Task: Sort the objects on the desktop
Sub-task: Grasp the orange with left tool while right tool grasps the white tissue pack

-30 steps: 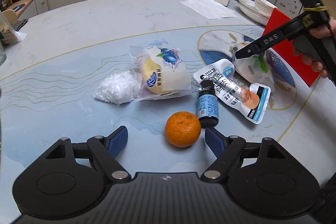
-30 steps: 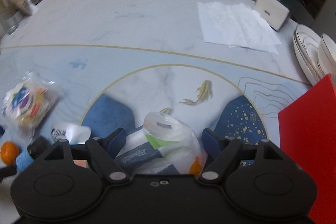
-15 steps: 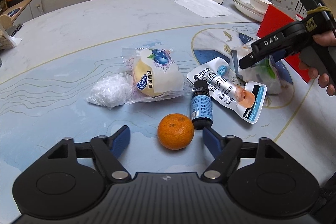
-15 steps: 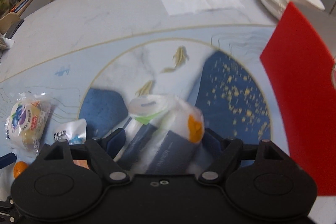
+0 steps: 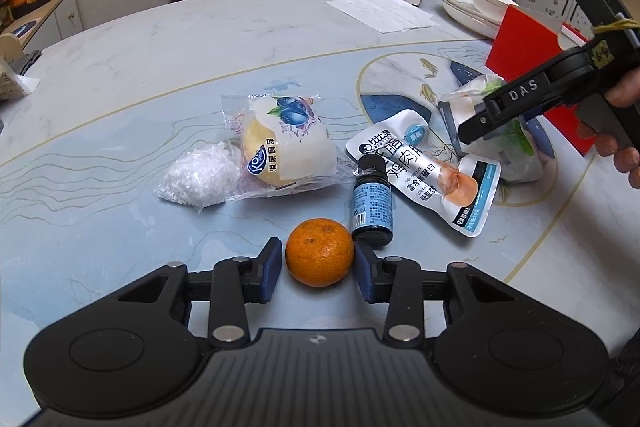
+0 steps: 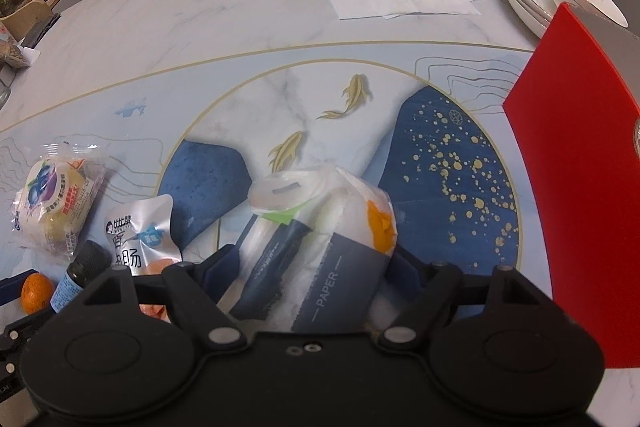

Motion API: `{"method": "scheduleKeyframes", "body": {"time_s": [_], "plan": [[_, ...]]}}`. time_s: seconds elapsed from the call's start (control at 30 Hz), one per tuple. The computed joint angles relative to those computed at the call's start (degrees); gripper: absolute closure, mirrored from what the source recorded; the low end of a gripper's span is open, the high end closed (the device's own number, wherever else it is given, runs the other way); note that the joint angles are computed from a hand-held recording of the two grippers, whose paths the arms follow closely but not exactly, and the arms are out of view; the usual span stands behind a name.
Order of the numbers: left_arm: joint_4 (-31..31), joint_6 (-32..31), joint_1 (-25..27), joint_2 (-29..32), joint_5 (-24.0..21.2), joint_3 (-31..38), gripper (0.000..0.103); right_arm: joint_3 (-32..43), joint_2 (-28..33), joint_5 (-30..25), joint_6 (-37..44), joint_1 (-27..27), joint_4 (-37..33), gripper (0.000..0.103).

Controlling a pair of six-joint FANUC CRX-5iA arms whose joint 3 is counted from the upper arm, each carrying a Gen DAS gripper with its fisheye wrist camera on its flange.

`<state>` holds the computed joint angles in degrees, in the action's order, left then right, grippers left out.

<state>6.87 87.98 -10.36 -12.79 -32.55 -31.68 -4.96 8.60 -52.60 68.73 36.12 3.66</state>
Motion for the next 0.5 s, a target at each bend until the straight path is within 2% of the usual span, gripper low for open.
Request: {"method": "scheduleKeyframes", "body": {"time_s": [0.07, 0.27, 0.37, 0.5], "plan": [[-1.58, 2.24, -0.53, 0.15, -0.35, 0.59, 0.069, 0.42, -0.45, -0.2, 2.04, -0.75, -2.14, 0.042], [-6.86, 9.61, -2.3, 0.48, -2.26, 2.66, 0.07, 0.27, -1.97, -0.61, 5.56, -2.39, -5.71, 0.059], [-8.76, 12.79, -3.08, 0.47, -3.5, 3.49, 0.07, 0.06, -2.94, -0.64, 7.44, -3.11, -6.98, 0.065], [-12.54, 18.56, -4.87, 0.08, -5.29, 4.74, 0.07, -1.0, -4.94, -0.27, 10.23, -3.83, -7.64, 0.067]]}}
